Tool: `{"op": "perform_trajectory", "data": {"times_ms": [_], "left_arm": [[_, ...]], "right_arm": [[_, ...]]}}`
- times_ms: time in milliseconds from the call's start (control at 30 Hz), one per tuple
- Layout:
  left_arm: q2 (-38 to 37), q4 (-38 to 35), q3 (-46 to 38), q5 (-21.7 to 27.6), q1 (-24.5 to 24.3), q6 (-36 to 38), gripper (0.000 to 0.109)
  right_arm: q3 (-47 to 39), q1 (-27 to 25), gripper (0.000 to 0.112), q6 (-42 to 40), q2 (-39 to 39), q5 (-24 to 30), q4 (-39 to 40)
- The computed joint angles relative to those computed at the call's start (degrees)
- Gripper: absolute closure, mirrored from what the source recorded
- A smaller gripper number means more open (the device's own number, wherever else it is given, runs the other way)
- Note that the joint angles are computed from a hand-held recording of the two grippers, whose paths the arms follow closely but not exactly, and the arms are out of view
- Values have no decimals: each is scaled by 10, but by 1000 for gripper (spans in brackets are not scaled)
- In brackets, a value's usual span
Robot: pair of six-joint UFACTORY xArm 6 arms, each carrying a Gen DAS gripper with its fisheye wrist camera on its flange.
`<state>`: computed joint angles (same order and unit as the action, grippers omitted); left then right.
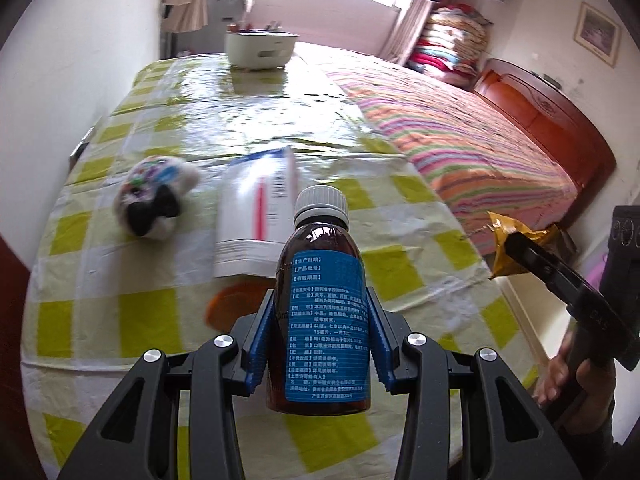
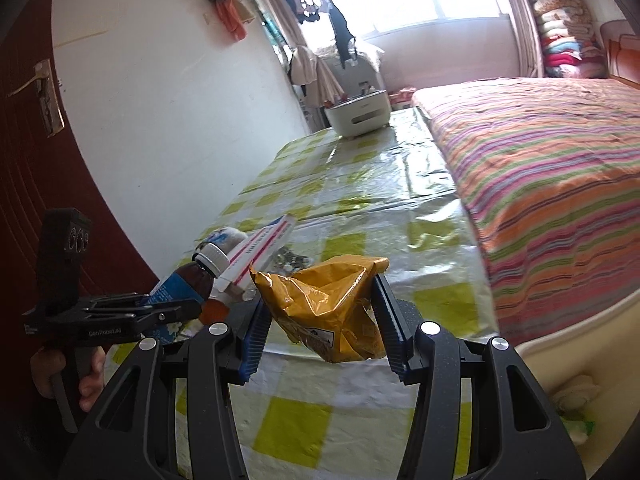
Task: Collect trash
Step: 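Carry the snack bag to the bin and open the right tool while the left carries the bottle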
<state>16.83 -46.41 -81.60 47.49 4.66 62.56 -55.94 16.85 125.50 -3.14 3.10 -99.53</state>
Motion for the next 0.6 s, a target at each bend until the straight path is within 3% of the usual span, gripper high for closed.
{"op": "perform_trajectory", "data": {"times_ms": [600], "left_arm": [[-63,-28,79,32,-92,62,67]], "right_arm": [[168,-51,63,7,-177,68,17]]}}
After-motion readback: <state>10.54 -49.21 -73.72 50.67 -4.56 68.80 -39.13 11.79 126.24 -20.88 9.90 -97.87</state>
